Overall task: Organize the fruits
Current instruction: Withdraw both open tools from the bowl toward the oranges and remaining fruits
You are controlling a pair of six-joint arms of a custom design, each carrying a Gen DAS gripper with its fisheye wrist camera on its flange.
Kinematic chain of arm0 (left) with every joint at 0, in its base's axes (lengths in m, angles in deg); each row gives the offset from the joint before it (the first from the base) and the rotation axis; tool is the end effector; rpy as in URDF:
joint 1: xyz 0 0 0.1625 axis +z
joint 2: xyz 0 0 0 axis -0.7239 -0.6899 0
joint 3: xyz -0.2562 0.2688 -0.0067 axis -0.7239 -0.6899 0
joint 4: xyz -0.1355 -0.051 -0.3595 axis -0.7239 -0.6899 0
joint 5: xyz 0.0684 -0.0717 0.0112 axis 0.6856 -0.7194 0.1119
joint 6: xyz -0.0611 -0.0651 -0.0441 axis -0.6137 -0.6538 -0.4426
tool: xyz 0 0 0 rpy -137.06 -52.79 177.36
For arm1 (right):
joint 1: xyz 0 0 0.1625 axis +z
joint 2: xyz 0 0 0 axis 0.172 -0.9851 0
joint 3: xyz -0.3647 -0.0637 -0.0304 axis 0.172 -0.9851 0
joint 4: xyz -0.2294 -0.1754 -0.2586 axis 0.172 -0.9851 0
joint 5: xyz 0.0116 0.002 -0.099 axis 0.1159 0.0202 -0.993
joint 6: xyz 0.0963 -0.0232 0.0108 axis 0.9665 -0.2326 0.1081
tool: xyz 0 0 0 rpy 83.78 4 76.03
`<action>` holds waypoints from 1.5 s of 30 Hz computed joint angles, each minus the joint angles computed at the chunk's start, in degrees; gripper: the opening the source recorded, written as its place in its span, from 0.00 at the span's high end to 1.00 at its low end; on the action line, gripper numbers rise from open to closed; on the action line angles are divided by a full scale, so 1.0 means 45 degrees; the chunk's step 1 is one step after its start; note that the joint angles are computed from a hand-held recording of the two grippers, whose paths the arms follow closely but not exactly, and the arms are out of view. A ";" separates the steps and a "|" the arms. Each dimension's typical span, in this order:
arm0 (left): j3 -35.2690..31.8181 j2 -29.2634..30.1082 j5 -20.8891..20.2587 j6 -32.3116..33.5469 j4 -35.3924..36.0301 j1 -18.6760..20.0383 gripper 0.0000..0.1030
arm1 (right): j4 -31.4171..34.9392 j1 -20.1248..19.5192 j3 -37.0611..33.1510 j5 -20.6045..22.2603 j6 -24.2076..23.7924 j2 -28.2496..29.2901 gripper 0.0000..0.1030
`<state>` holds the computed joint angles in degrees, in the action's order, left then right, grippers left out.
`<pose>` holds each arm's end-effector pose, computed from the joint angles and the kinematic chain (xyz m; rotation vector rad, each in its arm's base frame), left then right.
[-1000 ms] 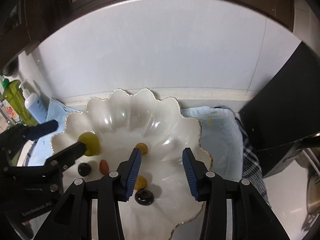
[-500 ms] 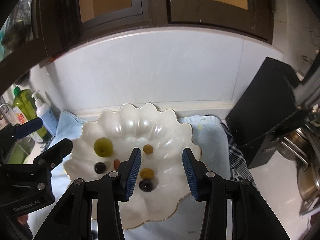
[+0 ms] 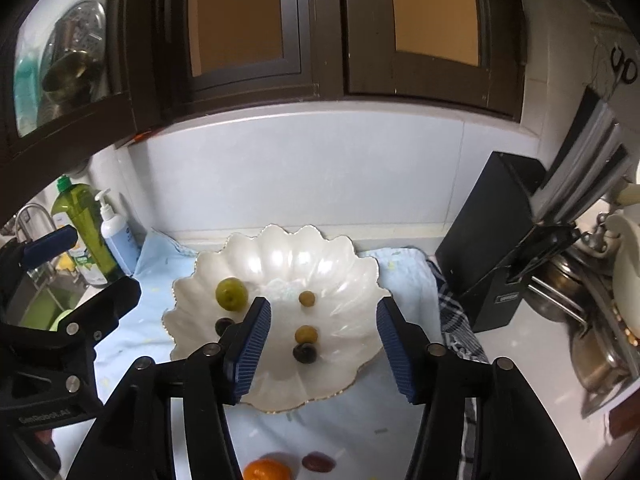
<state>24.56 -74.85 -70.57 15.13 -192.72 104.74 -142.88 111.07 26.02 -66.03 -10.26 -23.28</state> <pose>-0.1032 -0.5578 0.3781 0.7568 2.0092 -1.0977 0.4261 -0.5820 0.0256 0.6083 -2.2507 1.0195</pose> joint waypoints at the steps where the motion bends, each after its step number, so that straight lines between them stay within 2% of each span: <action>1: 0.0116 -0.0142 0.0055 -0.0034 0.0006 -0.0061 0.05 | -0.0148 0.0054 0.0168 -0.0022 0.0008 -0.0081 0.38; 15: 0.2363 -0.1928 0.0738 0.0241 -0.1212 -0.0818 0.04 | -0.2090 0.0612 0.2077 -0.0285 -0.0236 -0.0709 0.37; 22: 0.3344 -0.2372 0.1109 0.0587 -0.1913 -0.0987 0.04 | -0.2447 0.0681 0.2975 -0.0291 -0.0184 -0.0849 0.37; 33: 0.4019 -0.2646 0.0648 -0.0562 -0.1096 -0.0378 0.04 | -0.2535 0.0546 0.3610 -0.0587 0.0072 -0.0761 0.37; 45: 0.5211 -0.2813 0.0196 -0.0813 -0.1072 0.0064 0.05 | -0.2472 0.0027 0.4915 -0.0659 0.1241 -0.1061 0.37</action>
